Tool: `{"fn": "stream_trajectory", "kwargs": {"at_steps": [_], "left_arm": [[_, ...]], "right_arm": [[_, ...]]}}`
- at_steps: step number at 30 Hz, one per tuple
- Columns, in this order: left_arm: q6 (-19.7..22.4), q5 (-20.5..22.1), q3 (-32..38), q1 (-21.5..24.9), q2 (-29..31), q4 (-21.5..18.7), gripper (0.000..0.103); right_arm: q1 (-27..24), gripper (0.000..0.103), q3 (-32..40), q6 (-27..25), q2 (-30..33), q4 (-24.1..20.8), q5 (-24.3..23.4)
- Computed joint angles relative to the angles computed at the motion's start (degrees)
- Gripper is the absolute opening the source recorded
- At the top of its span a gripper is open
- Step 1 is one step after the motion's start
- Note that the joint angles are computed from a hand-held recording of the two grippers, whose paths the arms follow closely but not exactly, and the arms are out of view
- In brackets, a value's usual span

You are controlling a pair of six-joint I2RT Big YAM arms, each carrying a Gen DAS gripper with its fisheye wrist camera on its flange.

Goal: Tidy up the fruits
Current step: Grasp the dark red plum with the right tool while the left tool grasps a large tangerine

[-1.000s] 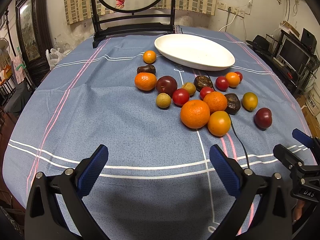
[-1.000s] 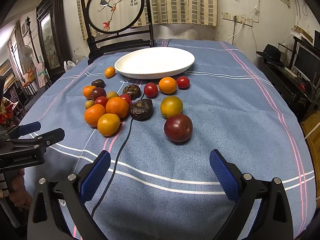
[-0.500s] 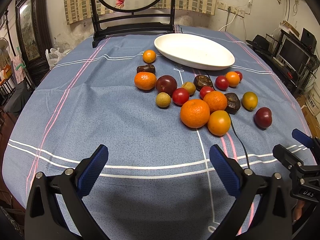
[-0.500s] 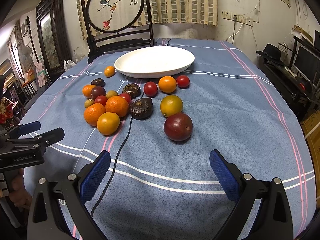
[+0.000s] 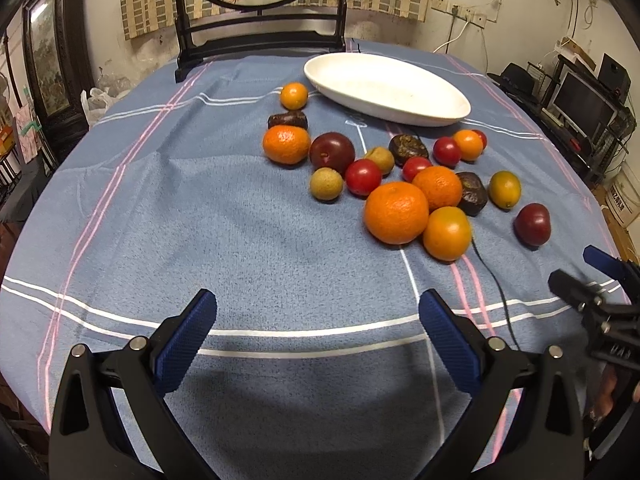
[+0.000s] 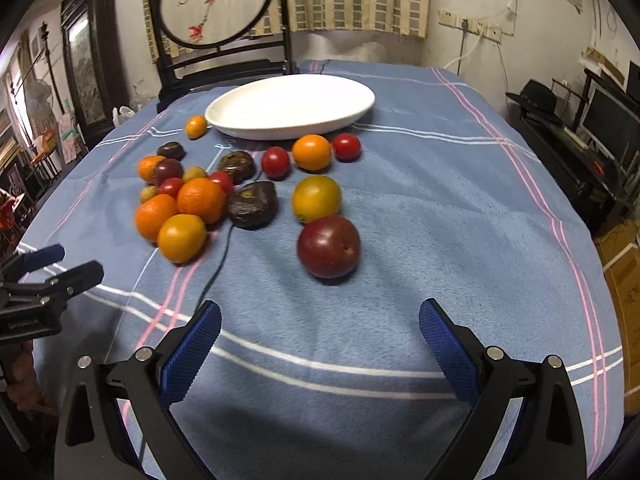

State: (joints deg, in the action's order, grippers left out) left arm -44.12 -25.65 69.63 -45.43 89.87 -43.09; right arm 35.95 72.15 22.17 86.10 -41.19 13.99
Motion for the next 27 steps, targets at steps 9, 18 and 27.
{"fn": "stream_trajectory", "kwargs": {"at_steps": [9, 18, 27], "left_arm": [[4.4, 3.0, 0.1, 1.8, 0.9, 3.0, 0.099], [6.3, 5.7, 1.6, 4.0, 2.8, 3.7, 0.099], [9.4, 8.0, 4.5, 4.9, 5.4, 4.0, 0.098]], "right_arm": [[-3.3, 0.085, 8.0, -2.4, 7.6, -5.4, -4.1], [-5.4, 0.042, 7.8, -1.9, 8.2, -2.1, -10.5], [-5.7, 0.042, 2.2, -1.1, 4.4, 3.1, -15.5]]}}
